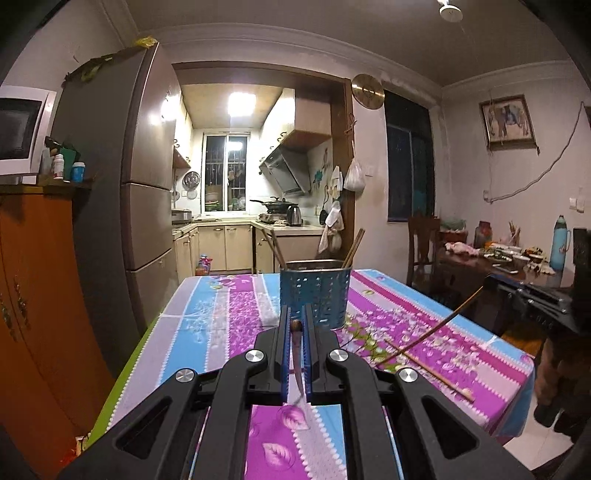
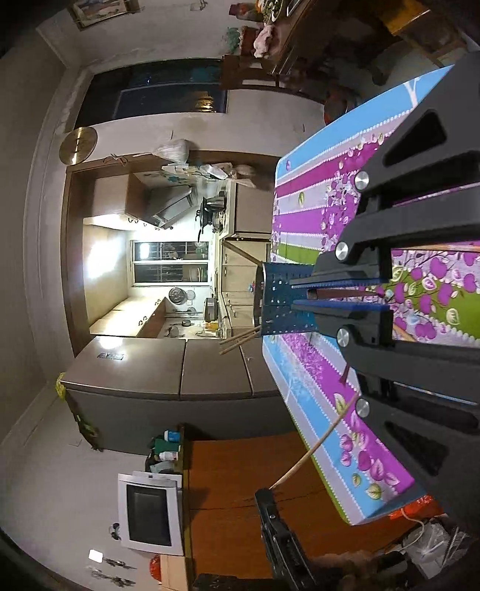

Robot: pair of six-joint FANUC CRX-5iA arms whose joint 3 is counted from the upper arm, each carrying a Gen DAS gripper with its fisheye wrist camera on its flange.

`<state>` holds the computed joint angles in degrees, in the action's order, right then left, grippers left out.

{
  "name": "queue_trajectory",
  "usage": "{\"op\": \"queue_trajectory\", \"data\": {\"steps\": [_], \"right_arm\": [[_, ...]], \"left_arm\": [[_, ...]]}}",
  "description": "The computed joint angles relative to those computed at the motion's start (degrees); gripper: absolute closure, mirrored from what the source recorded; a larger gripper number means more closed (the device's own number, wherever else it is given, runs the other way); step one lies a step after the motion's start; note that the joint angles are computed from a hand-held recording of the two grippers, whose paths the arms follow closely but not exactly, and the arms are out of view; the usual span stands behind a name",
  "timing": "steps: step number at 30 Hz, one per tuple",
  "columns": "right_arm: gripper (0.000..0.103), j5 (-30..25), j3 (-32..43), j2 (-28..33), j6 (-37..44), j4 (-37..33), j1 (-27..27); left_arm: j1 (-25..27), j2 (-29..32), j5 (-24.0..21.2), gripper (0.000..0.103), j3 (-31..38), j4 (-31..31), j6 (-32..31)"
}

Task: Organize utensils
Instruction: 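Carry the chopstick in the right gripper to the blue holder while the left gripper carries its own, then drop the chopstick into the blue holder with the right gripper while the left gripper releases its own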

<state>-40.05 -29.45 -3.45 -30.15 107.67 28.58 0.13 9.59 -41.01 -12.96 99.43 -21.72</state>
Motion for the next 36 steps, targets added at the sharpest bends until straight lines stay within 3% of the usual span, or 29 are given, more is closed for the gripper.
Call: {"op": "queue_trajectory", "data": {"steps": [10,20,36], "right_arm": [[0.098,3.4,1.6,-0.4,-0.2,1.6,-2.1],[0.098,4.3,2.7,-1.0,0.1,3.8,-2.6],[0.098,13.1,5.6,-0.4,-3.4,7.2,-7.6]], "left_arm": [[1.8,1.7,-3.0,0.096,4.4,-5.4,8.5],[2.2,1.9,-4.6,0.096,6.5,-6.3,10.2],[0.3,4.3,-4.7,0.096,10.2,-6.6,11.4]]}}
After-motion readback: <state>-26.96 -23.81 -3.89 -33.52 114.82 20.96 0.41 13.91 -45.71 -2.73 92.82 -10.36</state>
